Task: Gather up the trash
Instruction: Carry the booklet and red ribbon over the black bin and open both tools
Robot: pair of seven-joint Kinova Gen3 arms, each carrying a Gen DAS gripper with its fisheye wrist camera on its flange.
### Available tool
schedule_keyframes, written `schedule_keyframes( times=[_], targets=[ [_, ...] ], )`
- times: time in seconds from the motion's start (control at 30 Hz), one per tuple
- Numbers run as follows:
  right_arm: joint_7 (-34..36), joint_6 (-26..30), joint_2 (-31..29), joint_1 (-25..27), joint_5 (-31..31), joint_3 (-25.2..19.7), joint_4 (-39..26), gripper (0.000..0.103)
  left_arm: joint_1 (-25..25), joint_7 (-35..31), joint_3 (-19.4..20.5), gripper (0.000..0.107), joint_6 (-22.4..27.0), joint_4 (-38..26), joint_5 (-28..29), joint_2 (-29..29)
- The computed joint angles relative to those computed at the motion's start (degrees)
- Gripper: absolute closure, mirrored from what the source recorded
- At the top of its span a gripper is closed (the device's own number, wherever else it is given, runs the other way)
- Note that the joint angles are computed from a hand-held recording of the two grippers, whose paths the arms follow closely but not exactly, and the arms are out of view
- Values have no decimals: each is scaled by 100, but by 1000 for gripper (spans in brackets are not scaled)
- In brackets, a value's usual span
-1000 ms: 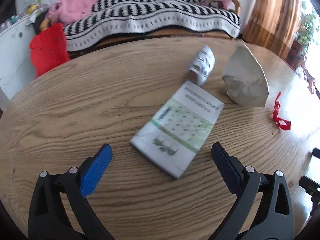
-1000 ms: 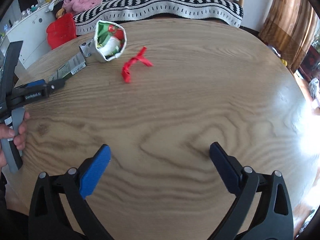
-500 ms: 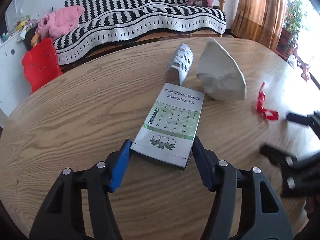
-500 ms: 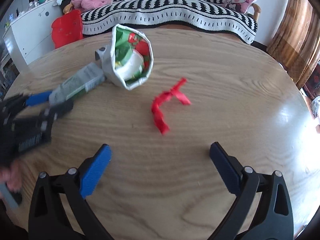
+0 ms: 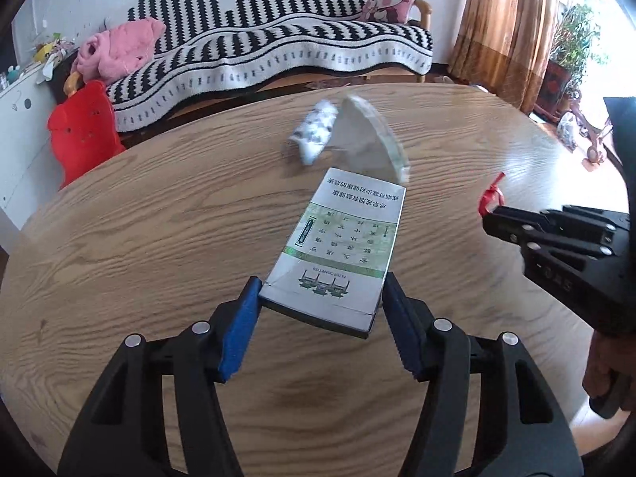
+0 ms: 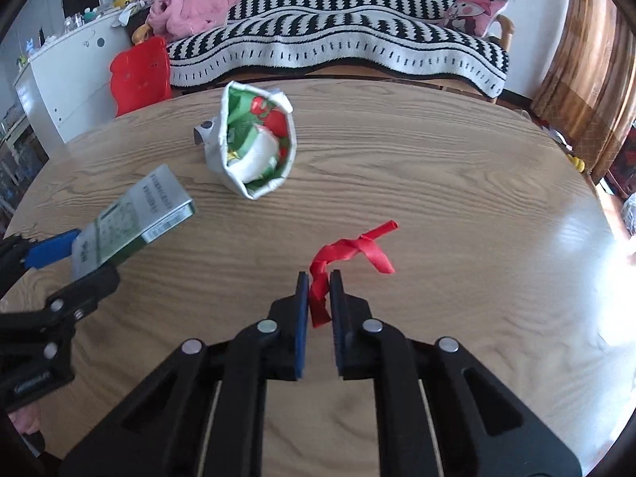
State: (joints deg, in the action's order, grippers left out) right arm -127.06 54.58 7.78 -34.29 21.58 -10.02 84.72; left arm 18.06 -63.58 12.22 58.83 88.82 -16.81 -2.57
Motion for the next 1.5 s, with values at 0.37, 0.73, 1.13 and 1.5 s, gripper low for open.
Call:
schedule_keyframes(
  times=[0.37, 0.73, 1.13, 1.5],
  targets=[
    [423, 492, -2269, 1173, -305, 173, 1676, 92, 1400, 1237, 704, 48, 459, -857, -849, 564],
    [1920, 1062, -4074, 2354, -787, 1803, 2743, 92, 3468, 1661, 812, 48, 831, -2526, -1535, 2090],
    [3706, 1135, -4192, 2985, -1064, 3938, 3213, 92, 4654, 921, 414, 48, 858, -3945, -1153, 3490],
    [4802, 929, -3185, 3187, -1675, 4559, 3474, 92, 4941, 505, -245, 48, 1003, -4445, -464, 3983]
  ],
)
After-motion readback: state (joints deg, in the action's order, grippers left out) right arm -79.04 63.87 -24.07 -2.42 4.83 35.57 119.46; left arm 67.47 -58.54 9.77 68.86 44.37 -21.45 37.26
